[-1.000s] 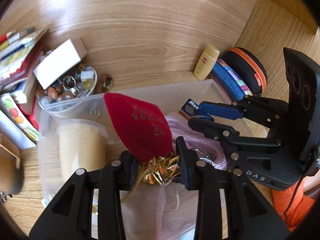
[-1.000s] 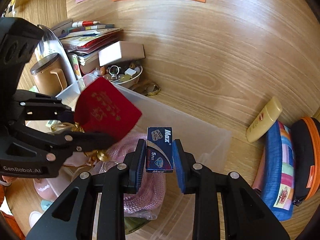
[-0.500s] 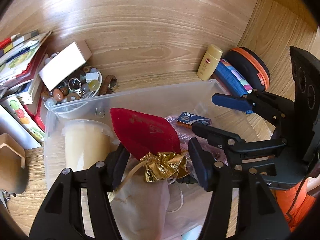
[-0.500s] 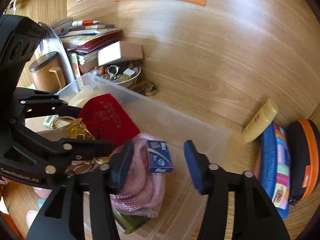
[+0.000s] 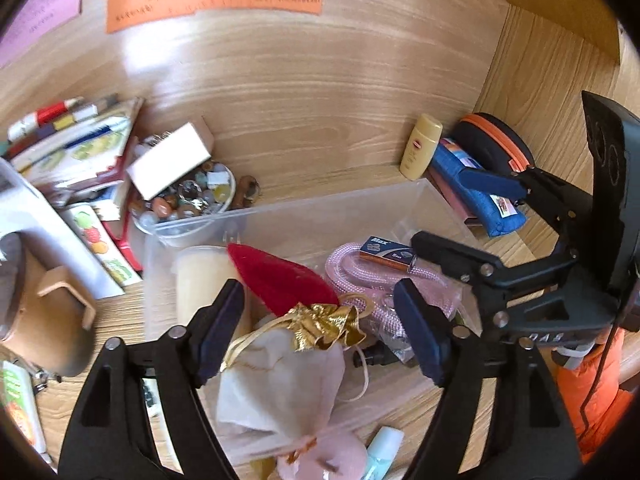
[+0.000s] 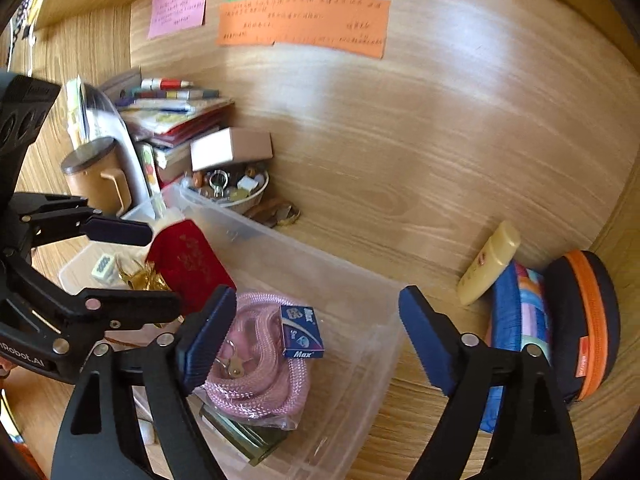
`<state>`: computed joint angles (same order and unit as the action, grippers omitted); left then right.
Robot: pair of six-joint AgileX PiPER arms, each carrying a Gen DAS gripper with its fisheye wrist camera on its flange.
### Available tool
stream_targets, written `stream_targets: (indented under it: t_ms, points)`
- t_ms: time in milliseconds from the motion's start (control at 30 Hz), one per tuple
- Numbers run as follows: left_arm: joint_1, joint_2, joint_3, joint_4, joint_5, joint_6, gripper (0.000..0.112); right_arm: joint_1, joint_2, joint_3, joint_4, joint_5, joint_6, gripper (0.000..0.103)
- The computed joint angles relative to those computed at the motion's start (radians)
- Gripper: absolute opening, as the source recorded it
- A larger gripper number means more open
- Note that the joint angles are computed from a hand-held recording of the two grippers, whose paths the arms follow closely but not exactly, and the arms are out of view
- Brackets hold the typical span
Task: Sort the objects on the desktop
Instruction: 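Open both grippers to drop the pouch and Max box into the bin, then grasp the small seashell with the left gripper while the right grasps the pink round jar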
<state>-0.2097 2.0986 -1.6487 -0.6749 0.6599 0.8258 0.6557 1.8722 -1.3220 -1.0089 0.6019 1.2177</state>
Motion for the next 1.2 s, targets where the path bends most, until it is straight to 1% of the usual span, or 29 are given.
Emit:
stream_targets:
  t_ms: [67, 233, 300, 367, 567, 667, 733, 867, 1033, 1200]
  points:
    - [0.0, -0.031, 0.041, -0.002, -0.037, 0.011, 0.084, 0.01, -0.005, -0.004, -0.014, 0.029, 0.016, 0.086]
    - [0.015, -0.113, 0.149, -0.035, -0.118, 0.078, 0.091, 0.034, -0.034, 0.012, -0.016, 0.049, 0.028, 0.087]
    - [0.017, -0.148, 0.2, -0.048, -0.166, 0.106, 0.092, 0.047, -0.045, 0.022, -0.024, 0.058, 0.038, 0.088]
    - [0.023, -0.176, 0.24, -0.071, -0.194, 0.136, 0.093, 0.069, -0.058, 0.035, -0.042, 0.077, 0.063, 0.089]
    - [0.054, -0.255, 0.364, -0.185, -0.256, 0.275, 0.095, 0.135, -0.08, 0.06, -0.076, 0.134, 0.12, 0.091]
    - [0.077, -0.282, 0.413, -0.248, -0.265, 0.352, 0.095, 0.171, -0.086, 0.073, -0.089, 0.158, 0.156, 0.092]
    - [0.097, -0.301, 0.448, -0.28, -0.278, 0.395, 0.095, 0.19, -0.089, 0.085, -0.091, 0.159, 0.179, 0.092]
    - [0.148, -0.319, 0.495, -0.339, -0.275, 0.464, 0.095, 0.236, -0.081, 0.098, -0.101, 0.167, 0.227, 0.092]
    - [0.204, -0.319, 0.542, -0.371, -0.288, 0.514, 0.096, 0.281, -0.049, 0.086, -0.102, 0.15, 0.26, 0.092]
    - [0.262, -0.284, 0.557, -0.377, -0.284, 0.538, 0.096, 0.316, -0.003, 0.057, -0.074, 0.1, 0.264, 0.092]
